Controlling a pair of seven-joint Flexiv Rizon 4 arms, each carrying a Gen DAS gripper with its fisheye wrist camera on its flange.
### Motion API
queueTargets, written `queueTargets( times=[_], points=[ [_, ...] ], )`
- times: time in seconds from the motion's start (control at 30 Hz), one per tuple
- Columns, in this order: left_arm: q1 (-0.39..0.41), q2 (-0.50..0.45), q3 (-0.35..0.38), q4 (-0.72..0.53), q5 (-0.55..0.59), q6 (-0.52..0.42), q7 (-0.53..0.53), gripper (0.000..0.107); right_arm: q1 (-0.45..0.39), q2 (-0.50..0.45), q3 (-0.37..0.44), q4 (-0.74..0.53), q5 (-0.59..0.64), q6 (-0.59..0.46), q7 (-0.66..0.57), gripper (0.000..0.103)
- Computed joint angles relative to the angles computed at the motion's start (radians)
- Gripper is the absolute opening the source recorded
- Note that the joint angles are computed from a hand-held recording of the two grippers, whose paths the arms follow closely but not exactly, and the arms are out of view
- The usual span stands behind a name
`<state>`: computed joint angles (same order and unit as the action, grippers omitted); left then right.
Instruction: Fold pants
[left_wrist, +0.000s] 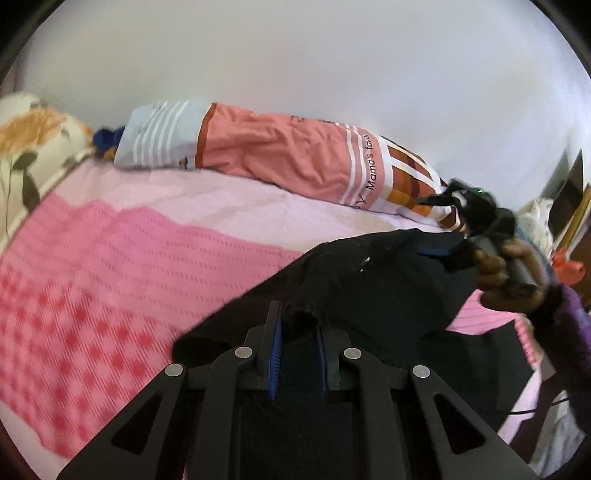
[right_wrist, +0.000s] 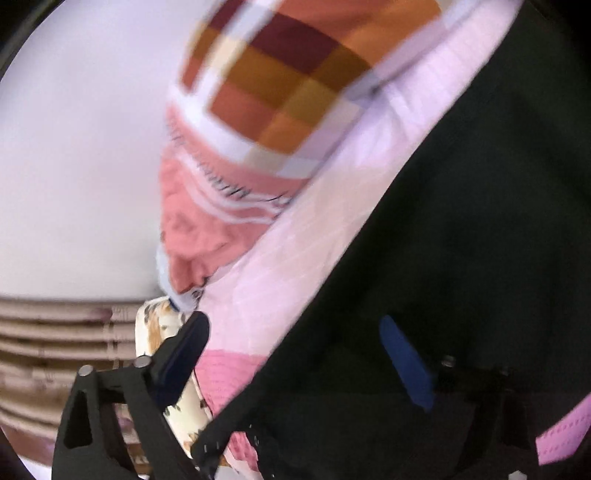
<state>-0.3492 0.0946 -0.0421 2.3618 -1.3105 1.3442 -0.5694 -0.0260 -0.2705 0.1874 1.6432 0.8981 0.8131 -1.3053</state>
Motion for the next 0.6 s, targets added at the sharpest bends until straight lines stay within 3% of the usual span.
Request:
queueTargets(
  times=[0.03, 0.07, 0.1, 0.13, 0.2, 0.33, 0.6],
  points=[
    [-0.002, 0.007, 0.000, 0.007, 0.000, 0.001, -0.011, 0.016, -0.004, -0.015, -0.003, -0.007, 0.014, -0.002, 0.011, 0.070],
    [-0.004, 0.012, 0.001, 0.012, -0.007, -0.003, -0.020, 0.016, -0.008, -0.025, -0.003, -0.015, 0.020, -0.008, 0.012, 0.065],
    [-0.006, 0.016, 0.002, 0.014, -0.013, -0.009, -0.025, 0.016, -0.009, -0.034, -0.003, -0.022, 0.014, -0.015, 0.009, 0.052],
    [-0.004, 0.018, 0.004, 0.015, -0.007, -0.019, -0.037, 0.016, -0.006, -0.039, -0.007, -0.026, -0.014, -0.027, 0.020, 0.031],
    [0.000, 0.019, 0.004, 0.016, 0.016, -0.023, -0.060, 0.016, -0.005, -0.038, -0.007, -0.013, -0.036, -0.020, 0.030, 0.011],
    [0.011, 0.030, 0.013, 0.027, 0.085, -0.027, -0.124, 0.016, 0.009, 0.039, 0.012, 0.082, -0.057, 0.076, -0.048, 0.008],
    [0.041, 0.141, 0.060, 0.120, 0.277, -0.072, -0.283, 0.017, 0.068, 0.399, 0.018, 0.430, 0.037, 0.180, -0.079, 0.008]
  ],
)
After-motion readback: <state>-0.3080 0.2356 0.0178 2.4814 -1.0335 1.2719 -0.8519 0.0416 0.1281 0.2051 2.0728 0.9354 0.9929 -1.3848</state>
